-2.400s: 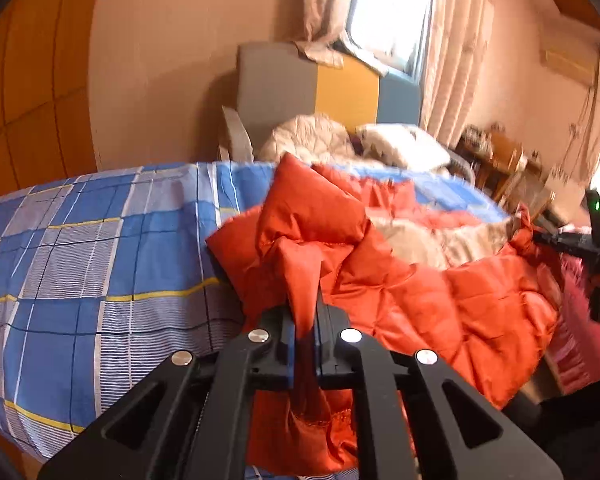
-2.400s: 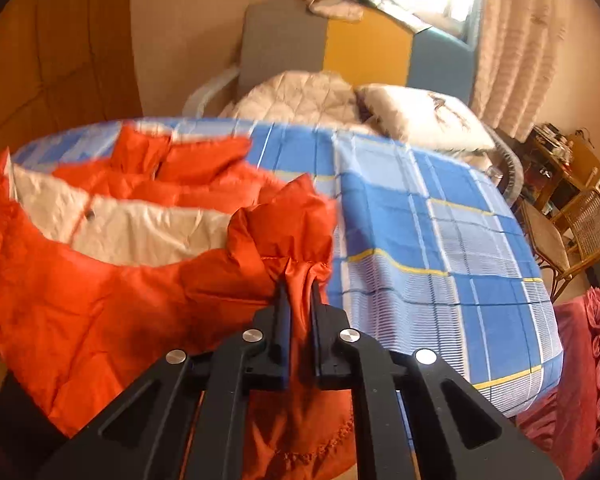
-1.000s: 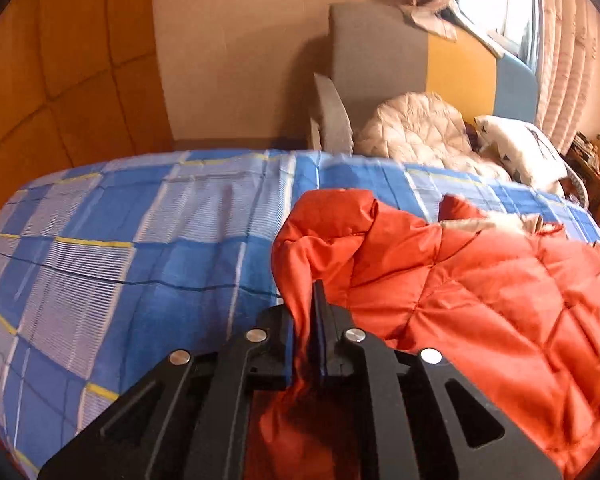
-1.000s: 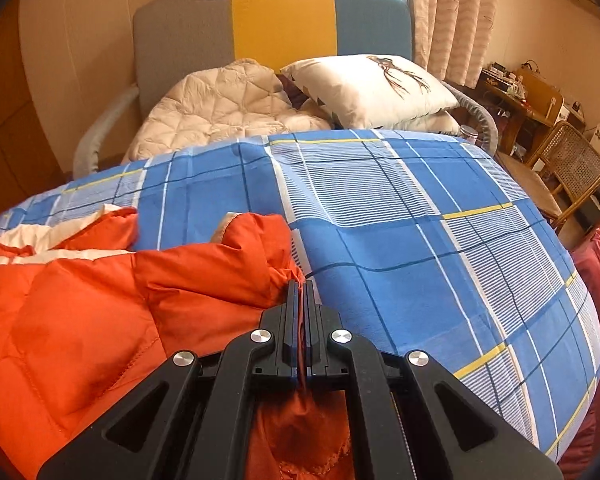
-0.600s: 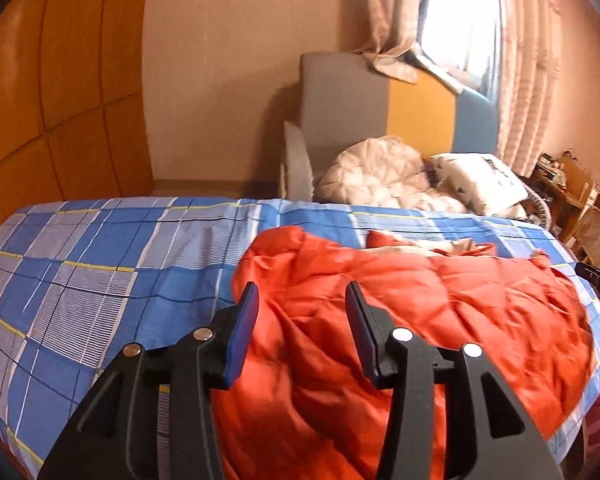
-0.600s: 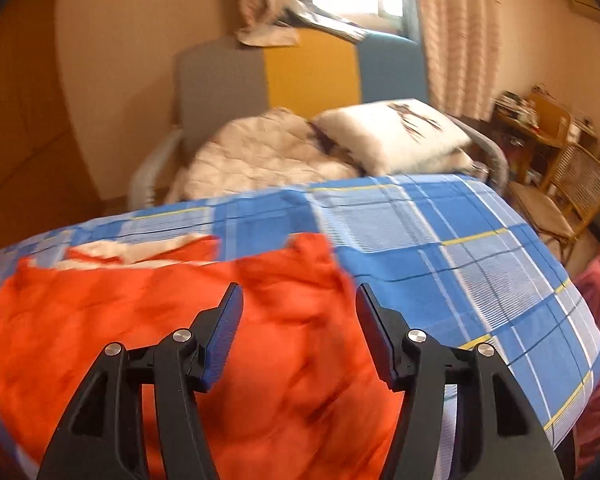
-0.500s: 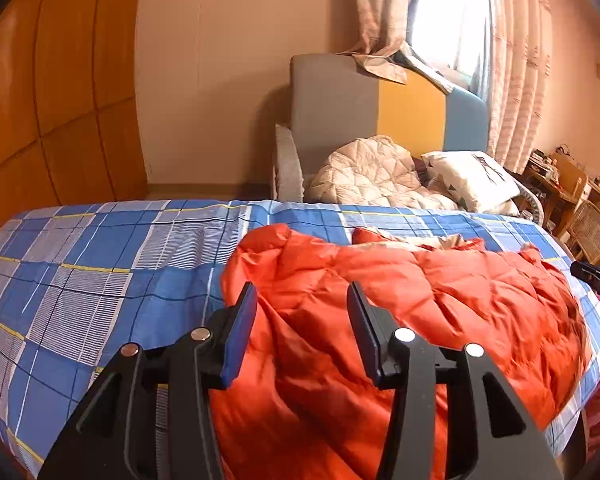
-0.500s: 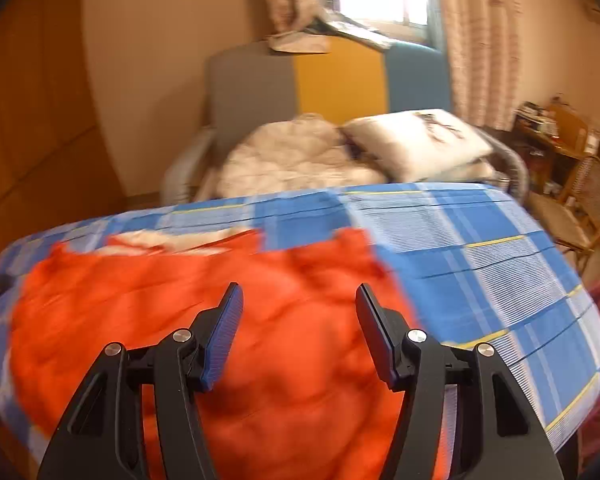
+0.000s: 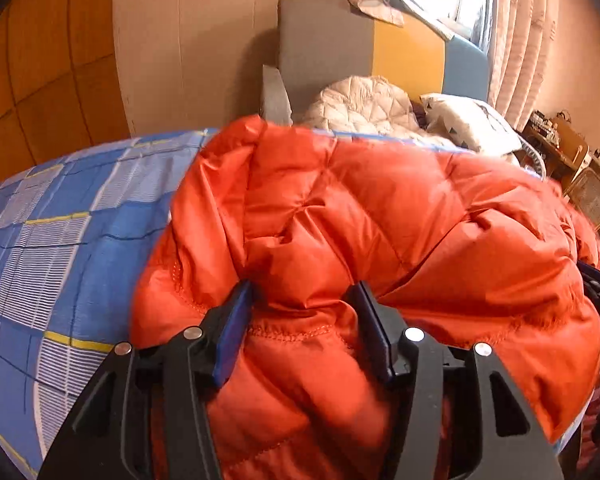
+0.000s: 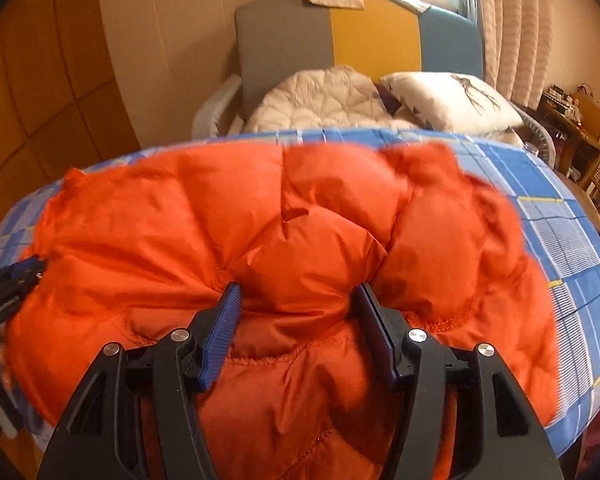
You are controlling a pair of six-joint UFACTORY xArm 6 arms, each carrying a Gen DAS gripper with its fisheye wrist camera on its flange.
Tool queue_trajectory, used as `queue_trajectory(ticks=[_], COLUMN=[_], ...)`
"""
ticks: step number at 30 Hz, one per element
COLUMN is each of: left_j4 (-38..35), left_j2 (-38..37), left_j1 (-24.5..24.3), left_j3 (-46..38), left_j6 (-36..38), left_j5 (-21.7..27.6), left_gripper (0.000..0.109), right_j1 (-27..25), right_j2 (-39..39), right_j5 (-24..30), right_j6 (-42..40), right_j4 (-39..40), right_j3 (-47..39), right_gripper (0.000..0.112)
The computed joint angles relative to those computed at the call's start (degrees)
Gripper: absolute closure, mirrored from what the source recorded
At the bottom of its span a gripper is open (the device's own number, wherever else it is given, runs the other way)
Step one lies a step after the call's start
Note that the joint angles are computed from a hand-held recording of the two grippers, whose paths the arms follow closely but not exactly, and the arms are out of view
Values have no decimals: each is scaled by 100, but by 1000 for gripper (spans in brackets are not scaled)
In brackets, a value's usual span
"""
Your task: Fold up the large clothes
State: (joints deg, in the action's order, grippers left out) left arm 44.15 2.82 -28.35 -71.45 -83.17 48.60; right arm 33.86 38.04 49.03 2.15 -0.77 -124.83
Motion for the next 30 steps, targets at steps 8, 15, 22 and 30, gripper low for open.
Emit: queue_trajectory(ticks=[8, 15, 22, 30], left_j4=[405, 918, 900, 1149], left_j2=[-455, -1606, -2044, -2031], left_j1=[-40, -321, 71, -42], left_j3=[509, 1609, 2610, 2613], left_j6=[-886, -2180, -2817, -2940], left_j5=[-128, 188, -1382, -1880], left_gripper=[54, 34, 52, 91], right_j1=[-12, -171, -271, -307], right_j2=[461, -146, -1690, -1357], right_j5=[364, 30, -1035, -626], right_j6=[-15, -277, 26, 369], right_j4=[40, 721, 667, 24], right_j3=[-490, 253, 2438, 2317], right_gripper=[54, 44, 44, 44])
